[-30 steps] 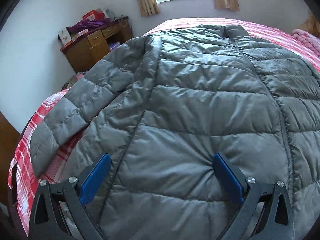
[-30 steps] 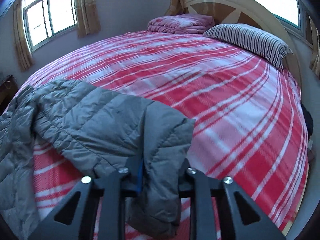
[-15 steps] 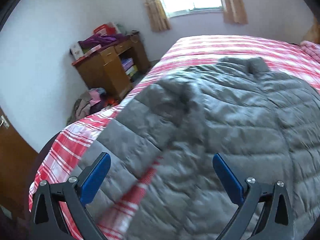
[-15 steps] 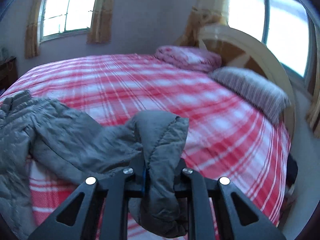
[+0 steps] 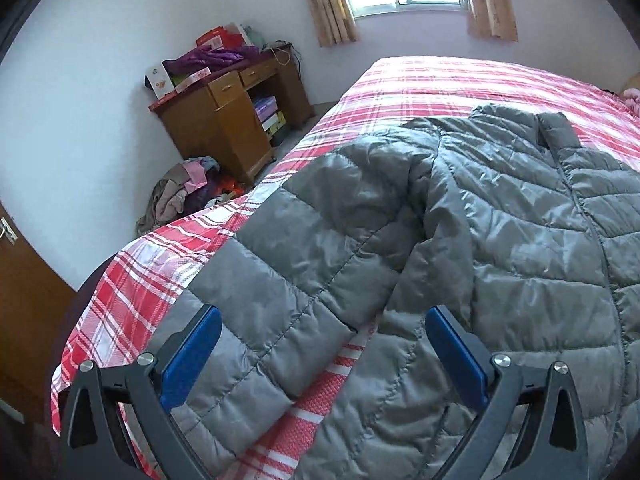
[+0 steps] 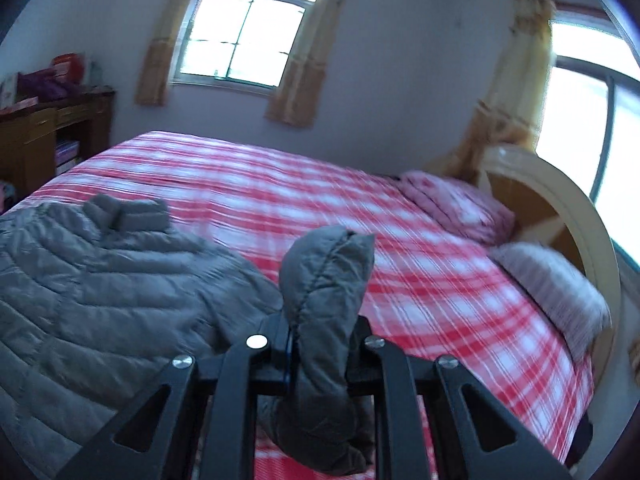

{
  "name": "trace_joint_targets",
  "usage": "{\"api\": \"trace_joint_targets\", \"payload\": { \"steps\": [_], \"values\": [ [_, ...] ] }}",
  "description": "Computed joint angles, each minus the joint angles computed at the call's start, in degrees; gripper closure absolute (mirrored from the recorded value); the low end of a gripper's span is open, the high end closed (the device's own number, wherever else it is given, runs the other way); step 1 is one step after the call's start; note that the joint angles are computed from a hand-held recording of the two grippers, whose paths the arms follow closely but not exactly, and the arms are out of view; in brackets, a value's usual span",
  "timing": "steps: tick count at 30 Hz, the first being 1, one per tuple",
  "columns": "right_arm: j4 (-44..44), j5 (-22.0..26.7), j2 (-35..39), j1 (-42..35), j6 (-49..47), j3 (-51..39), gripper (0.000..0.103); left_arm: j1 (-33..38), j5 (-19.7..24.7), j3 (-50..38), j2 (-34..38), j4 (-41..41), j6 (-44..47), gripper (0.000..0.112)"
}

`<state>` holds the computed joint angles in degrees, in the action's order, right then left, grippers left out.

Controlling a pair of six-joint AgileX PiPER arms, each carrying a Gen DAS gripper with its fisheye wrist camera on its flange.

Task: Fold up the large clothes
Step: 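Grasp the jacket sleeve cuff with the right gripper and lift it, then fold the held sleeve across the jacket body and release it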

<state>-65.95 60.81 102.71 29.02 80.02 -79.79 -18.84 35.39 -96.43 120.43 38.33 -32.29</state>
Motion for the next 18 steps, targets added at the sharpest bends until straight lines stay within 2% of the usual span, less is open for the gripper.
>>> {"api": "trace_joint_targets", "payload": {
  "steps": [6,13,18],
  "values": [
    [1.39,0.48,8.95,2.5,-8.81,-14.27,0.086,1.87,-0.01,-3.41,2.44,-3.49,3.3,0.01],
    [6.1,1.36,23.18,4.63,-19.14,-34.96,0.086,3.17,-0.27,-6.72,4.15,-5.31,5.66,0.01],
    [10.78,3.75,35.37,6.23,-27.06,-53.85,0.086,4.41,0.22,-9.08,5.66,-6.83,7.54,0.01]
  ]
}}
